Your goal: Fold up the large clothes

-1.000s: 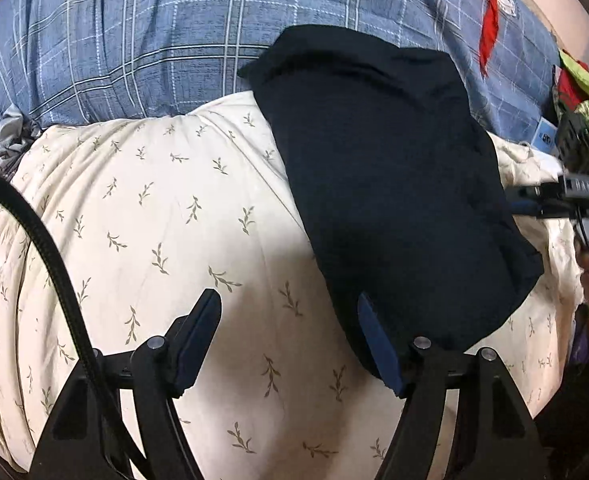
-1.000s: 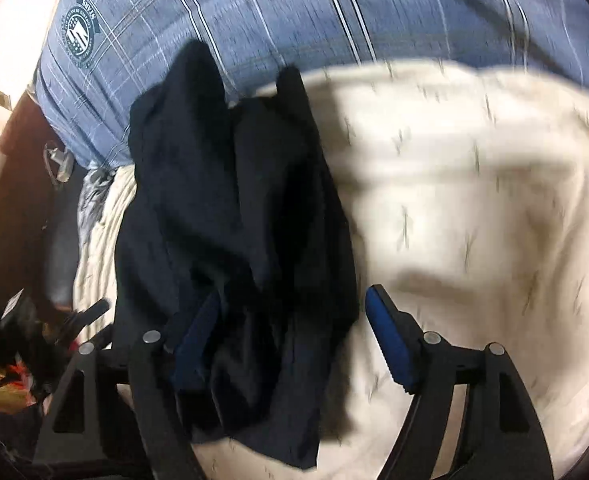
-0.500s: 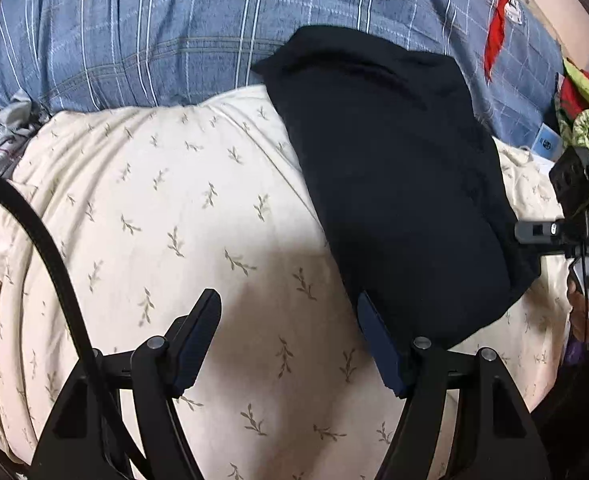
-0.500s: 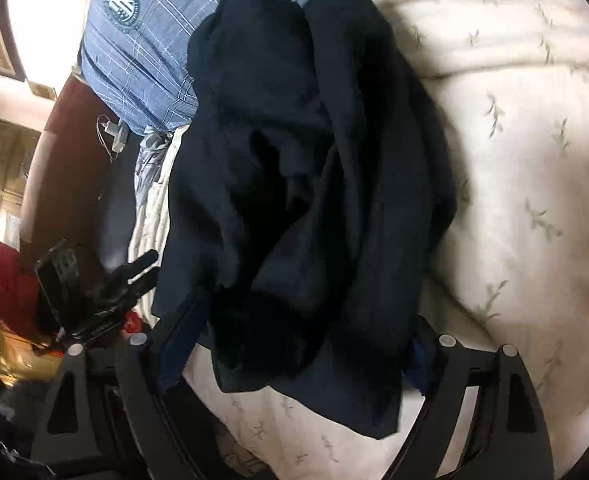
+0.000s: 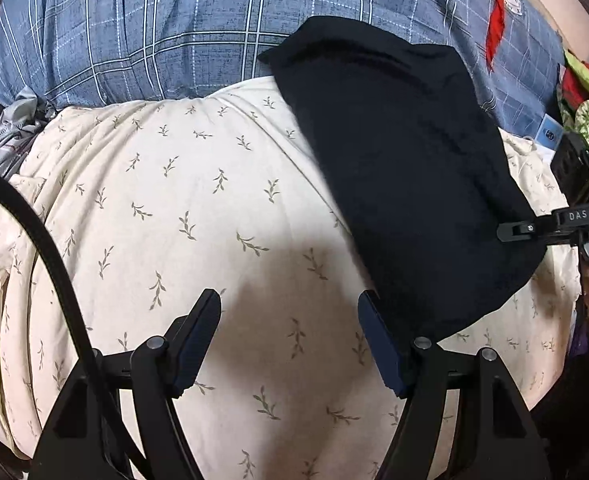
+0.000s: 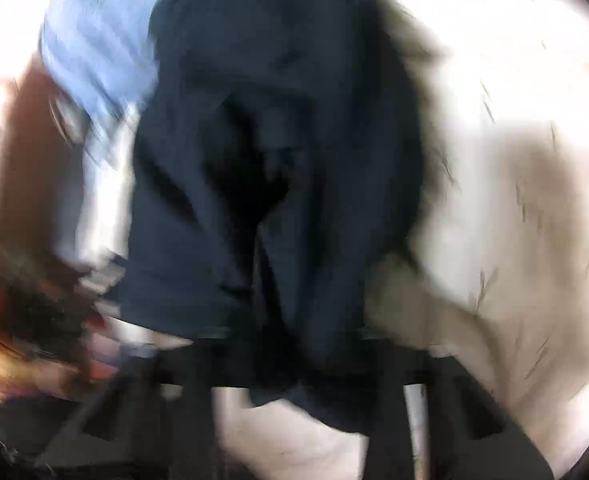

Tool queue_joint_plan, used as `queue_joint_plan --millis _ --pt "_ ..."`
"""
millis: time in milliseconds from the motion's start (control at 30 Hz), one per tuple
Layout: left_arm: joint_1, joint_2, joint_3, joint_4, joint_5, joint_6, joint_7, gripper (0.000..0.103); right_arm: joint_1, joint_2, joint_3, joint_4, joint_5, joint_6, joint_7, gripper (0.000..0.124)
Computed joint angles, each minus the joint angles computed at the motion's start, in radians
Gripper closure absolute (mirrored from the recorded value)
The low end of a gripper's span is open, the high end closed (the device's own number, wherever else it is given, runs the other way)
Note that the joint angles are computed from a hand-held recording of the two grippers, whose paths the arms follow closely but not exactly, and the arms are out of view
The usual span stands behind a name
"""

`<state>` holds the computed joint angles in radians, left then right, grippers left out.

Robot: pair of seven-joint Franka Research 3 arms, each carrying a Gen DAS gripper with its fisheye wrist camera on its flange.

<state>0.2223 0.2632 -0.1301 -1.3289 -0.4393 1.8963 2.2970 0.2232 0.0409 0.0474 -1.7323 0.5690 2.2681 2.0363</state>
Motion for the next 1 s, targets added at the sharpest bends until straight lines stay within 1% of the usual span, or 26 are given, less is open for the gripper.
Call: queue_joint_plan --millis 33,67,100,133,167,200,267,300,333,367,433,500,567,633,667,733,867,933,967,1000 --pt "0.001 0.011 -0.001 0.019 -0.003 -0.021 -0.005 0.032 0.003 -0.006 0.002 -0.018 0.008 0.022 0.011 0.106" --pt "0.003 0.016 -0.004 0.030 -0.007 -0.037 -0.002 0.032 0.005 -0.005 0.004 -0.020 0.010 0.025 0.011 0.107" --pt "0.007 0.013 -0.007 0.029 -0.016 -0.044 0.012 0.032 0.006 -0.004 0.004 -0.017 0.004 0.023 0.006 0.108" --pt "0.009 0.006 -0.010 0.021 -0.018 -0.051 0.037 0.030 0.008 -0.006 0.007 -0.017 0.023 0.043 -0.017 0.109" --pt "0.005 0.006 -0.010 0.022 -0.009 -0.062 0.050 0.029 0.009 -0.016 0.007 -0.025 0.038 0.057 -0.032 0.109" --pt "-0.007 0.016 -0.008 0.030 0.027 -0.076 0.050 0.028 0.009 -0.019 0.007 -0.021 0.043 0.060 -0.044 0.109" --pt "-0.023 0.037 -0.007 0.045 0.064 -0.094 0.030 0.028 0.007 -0.011 0.003 -0.011 0.046 0.043 -0.049 0.109" --pt "-0.026 0.052 -0.010 0.057 0.069 -0.110 0.020 0.029 0.004 0.000 0.000 -0.006 0.052 0.020 -0.025 0.106" --pt "-0.029 0.057 -0.012 0.059 0.076 -0.114 0.016 0.029 0.002 -0.004 0.001 -0.019 0.077 0.014 -0.032 0.100" --pt "-0.032 0.057 -0.015 0.055 0.084 -0.109 0.017 0.029 0.000 0.001 0.000 -0.018 0.093 0.013 -0.043 0.097" --pt "-0.042 0.051 -0.018 0.032 0.101 -0.071 0.024 0.029 -0.001 -0.002 0.002 -0.032 0.123 0.035 -0.062 0.088" --pt "-0.047 0.078 -0.021 0.064 0.107 -0.086 0.009 0.029 0.002 0.018 0.004 -0.009 0.101 0.030 -0.049 0.086" --pt "-0.051 0.096 -0.027 0.094 0.111 -0.090 0.002 0.029 0.008 0.018 0.007 -0.012 0.070 0.039 -0.015 0.090" --pt "-0.047 0.115 -0.039 0.131 0.098 -0.117 0.010 0.030 0.009 0.011 0.007 -0.016 0.066 0.047 -0.004 0.101" --pt "-0.049 0.118 -0.043 0.138 0.101 -0.120 0.019 0.031 0.012 0.006 0.010 -0.024 0.071 0.061 0.001 0.104" --pt "-0.055 0.145 -0.049 0.185 0.114 -0.156 0.028 0.035 0.019 -0.001 0.016 -0.040 0.107 0.103 0.011 0.107" --pt "-0.059 0.183 -0.057 0.263 0.128 -0.182 0.033 0.036 0.028 -0.025 0.021 -0.080 0.197 0.179 -0.016 0.109" --pt "-0.059 0.205 -0.061 0.322 0.135 -0.206 0.029 0.041 0.035 -0.030 0.024 -0.076 0.228 0.195 -0.030 0.110" --pt "-0.056 0.201 -0.064 0.331 0.132 -0.205 0.031 0.042 0.039 -0.034 0.026 -0.077 0.257 0.211 -0.043 0.110" --pt "-0.052 0.195 -0.065 0.338 0.130 -0.186 0.041 0.042 0.046 -0.044 0.030 -0.085 0.298 0.236 -0.067 0.110"
